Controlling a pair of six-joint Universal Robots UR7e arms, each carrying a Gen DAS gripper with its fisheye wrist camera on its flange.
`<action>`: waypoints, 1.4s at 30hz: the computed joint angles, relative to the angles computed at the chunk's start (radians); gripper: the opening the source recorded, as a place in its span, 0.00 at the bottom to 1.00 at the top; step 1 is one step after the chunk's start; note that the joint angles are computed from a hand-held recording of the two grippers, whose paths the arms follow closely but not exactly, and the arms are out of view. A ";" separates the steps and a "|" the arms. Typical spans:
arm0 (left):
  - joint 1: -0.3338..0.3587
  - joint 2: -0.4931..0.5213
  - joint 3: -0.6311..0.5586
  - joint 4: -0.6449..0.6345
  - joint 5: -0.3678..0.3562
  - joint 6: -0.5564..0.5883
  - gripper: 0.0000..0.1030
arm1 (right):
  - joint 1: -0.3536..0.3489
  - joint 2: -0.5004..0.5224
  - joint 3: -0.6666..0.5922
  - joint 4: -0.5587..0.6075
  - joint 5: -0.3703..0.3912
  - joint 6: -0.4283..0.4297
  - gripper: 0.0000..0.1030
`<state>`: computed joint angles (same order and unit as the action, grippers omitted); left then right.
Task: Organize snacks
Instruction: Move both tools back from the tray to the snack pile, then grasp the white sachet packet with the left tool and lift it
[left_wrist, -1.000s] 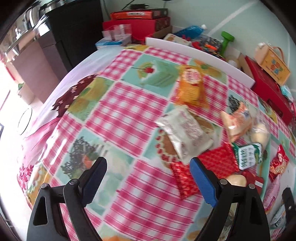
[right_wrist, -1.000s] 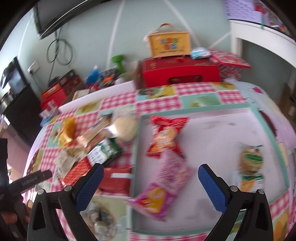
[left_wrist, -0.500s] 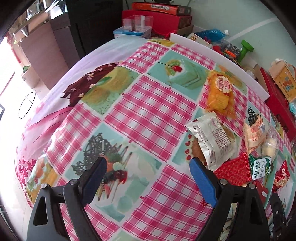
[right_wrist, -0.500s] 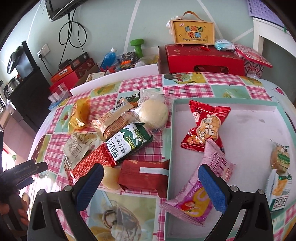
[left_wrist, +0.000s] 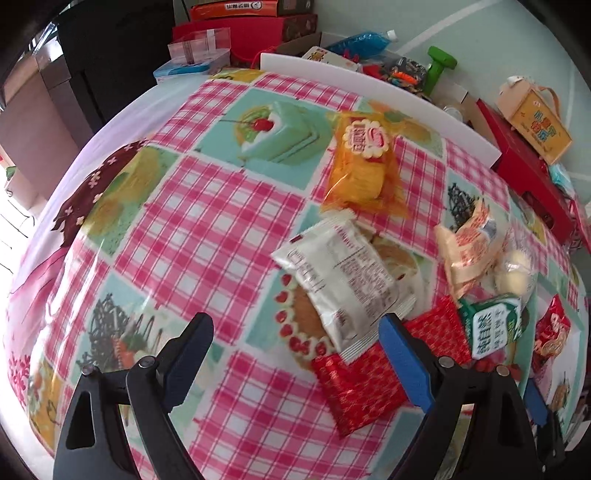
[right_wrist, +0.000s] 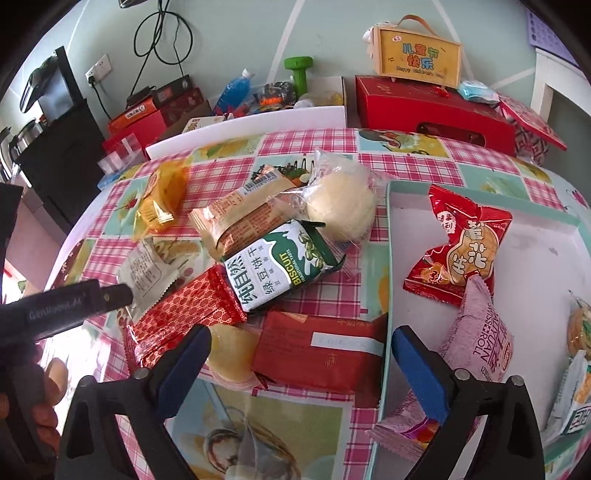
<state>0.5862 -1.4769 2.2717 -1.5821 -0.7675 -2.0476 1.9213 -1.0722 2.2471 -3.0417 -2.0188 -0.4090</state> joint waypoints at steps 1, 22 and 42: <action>0.006 0.003 -0.002 -0.005 0.012 0.003 0.89 | -0.001 -0.001 0.000 -0.002 0.000 0.000 0.94; 0.160 0.106 -0.087 -0.024 0.098 0.136 0.82 | 0.007 -0.011 -0.009 0.012 -0.047 0.003 0.71; 0.085 0.077 -0.061 -0.006 0.007 0.128 0.54 | 0.006 -0.042 -0.006 0.026 -0.010 -0.013 0.70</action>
